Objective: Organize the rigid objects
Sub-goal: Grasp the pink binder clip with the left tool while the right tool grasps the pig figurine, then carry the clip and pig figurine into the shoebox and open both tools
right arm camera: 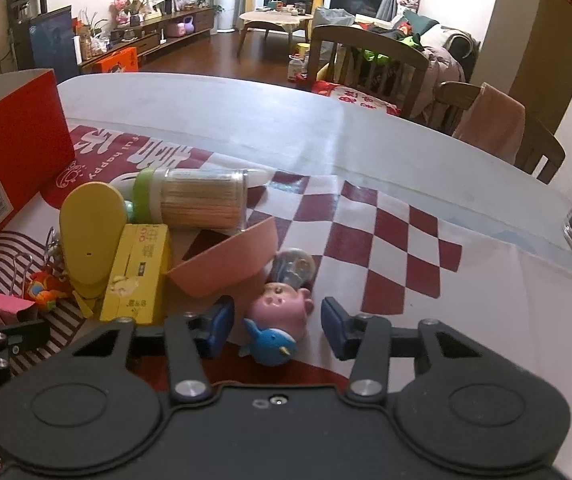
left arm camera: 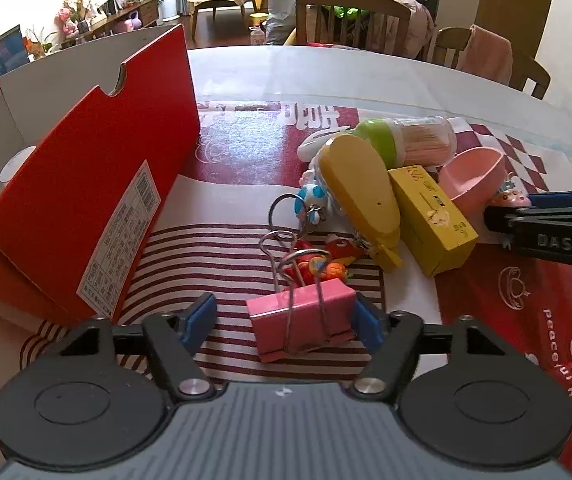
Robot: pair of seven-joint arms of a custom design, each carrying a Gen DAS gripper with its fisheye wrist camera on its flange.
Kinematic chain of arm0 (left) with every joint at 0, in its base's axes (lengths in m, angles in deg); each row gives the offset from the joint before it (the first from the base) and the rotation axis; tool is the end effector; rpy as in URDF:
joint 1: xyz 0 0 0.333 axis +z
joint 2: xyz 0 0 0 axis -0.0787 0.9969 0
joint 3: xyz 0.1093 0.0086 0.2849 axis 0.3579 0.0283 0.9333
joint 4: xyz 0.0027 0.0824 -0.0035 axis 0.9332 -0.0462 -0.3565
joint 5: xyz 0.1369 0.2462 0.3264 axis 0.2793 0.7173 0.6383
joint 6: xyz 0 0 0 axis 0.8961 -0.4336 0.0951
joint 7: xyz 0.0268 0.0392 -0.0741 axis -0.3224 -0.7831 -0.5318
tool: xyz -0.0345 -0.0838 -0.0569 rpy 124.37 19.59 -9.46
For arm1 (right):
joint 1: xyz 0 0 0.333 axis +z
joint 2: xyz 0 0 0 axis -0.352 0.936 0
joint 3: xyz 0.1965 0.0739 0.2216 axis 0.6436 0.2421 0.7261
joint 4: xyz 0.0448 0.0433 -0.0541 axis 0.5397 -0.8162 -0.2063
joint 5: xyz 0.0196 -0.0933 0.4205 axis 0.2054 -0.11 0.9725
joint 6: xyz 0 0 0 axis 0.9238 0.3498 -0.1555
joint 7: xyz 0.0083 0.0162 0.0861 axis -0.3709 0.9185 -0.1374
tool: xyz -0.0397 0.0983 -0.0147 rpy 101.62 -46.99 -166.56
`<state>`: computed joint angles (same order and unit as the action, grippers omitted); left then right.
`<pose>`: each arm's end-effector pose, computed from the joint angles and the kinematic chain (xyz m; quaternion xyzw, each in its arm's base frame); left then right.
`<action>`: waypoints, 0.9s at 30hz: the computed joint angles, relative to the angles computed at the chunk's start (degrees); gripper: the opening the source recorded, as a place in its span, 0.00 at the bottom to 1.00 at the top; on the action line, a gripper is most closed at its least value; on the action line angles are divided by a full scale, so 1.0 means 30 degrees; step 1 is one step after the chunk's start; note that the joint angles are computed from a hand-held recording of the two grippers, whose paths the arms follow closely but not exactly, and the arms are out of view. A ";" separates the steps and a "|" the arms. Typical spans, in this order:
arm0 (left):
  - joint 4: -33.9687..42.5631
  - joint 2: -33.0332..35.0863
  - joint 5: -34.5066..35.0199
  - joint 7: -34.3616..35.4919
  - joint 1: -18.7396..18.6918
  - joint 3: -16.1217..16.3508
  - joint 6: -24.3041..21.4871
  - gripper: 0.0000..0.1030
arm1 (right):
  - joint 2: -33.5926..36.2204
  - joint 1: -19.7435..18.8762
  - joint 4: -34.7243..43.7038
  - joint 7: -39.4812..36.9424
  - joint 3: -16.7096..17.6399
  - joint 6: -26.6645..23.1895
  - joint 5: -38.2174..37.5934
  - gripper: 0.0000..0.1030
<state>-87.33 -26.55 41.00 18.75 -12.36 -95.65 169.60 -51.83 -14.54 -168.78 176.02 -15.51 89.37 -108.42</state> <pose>0.5391 -0.2074 0.4254 -0.5786 0.7547 -0.2464 0.1868 0.5530 0.1049 0.4343 -0.6701 0.6566 -0.2779 0.2065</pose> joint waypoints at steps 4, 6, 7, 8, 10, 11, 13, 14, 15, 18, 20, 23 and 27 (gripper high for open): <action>-0.0085 -0.0135 -0.0851 0.0803 -0.0181 0.0098 0.0029 0.54 | -0.0017 -0.0017 -0.0018 0.0273 -0.0006 -0.0098 -0.0007 0.35; -0.0100 -0.0162 -0.1059 0.1037 -0.0197 0.0101 0.0062 0.52 | -0.0159 0.0050 -0.0153 0.0101 -0.0106 -0.0048 0.0478 0.35; -0.0090 -0.0163 -0.1281 0.1235 -0.0224 0.0134 0.0036 0.52 | -0.0261 0.0059 -0.0249 0.0062 -0.0129 -0.0011 0.0652 0.35; -0.0090 -0.0171 -0.1493 0.1415 -0.0247 0.0161 0.0030 0.52 | -0.0383 0.0058 -0.0356 0.0079 -0.0120 -0.0009 0.0781 0.35; -0.0067 -0.0208 -0.1866 0.1626 -0.0256 0.0197 -0.0056 0.52 | -0.0685 0.0012 -0.0619 0.0269 -0.0074 -0.0001 0.0949 0.35; -0.0072 -0.0258 -0.2001 0.1674 -0.0246 0.0208 -0.0108 0.52 | -0.0890 -0.0006 -0.0792 0.0391 -0.0053 0.0017 0.1061 0.35; -0.0115 -0.0316 -0.2601 0.2131 -0.0300 0.0311 -0.0044 0.52 | -0.1322 -0.0040 -0.1131 0.0668 0.0006 0.0002 0.1304 0.35; -0.0133 -0.0392 -0.2842 0.2336 -0.0315 0.0342 -0.0097 0.52 | -0.1581 -0.0060 -0.1335 0.0834 0.0038 0.0008 0.1428 0.35; -0.0171 -0.0501 -0.3039 0.2528 -0.0320 0.0365 -0.0151 0.52 | -0.1865 -0.0089 -0.1573 0.0997 0.0063 0.0053 0.1543 0.35; -0.0338 -0.0826 -0.3654 0.3239 -0.0365 0.0442 -0.0182 0.52 | -0.2709 -0.0172 -0.2183 0.1557 0.0272 -0.0148 0.1747 0.35; -0.0465 -0.1115 -0.4259 0.3784 -0.0424 0.0548 -0.0348 0.52 | -0.3443 -0.0091 -0.2708 0.1669 0.0297 -0.0218 0.2041 0.35; -0.0648 -0.1567 -0.5528 0.4893 -0.0596 0.0797 -0.0597 0.52 | -0.4560 0.0007 -0.3425 0.1800 0.0459 -0.0276 0.2367 0.35; -0.0986 -0.2449 -0.7440 0.6867 -0.0979 0.1268 -0.1006 0.52 | -0.6022 0.0231 -0.4161 0.1777 0.0716 -0.0446 0.2705 0.35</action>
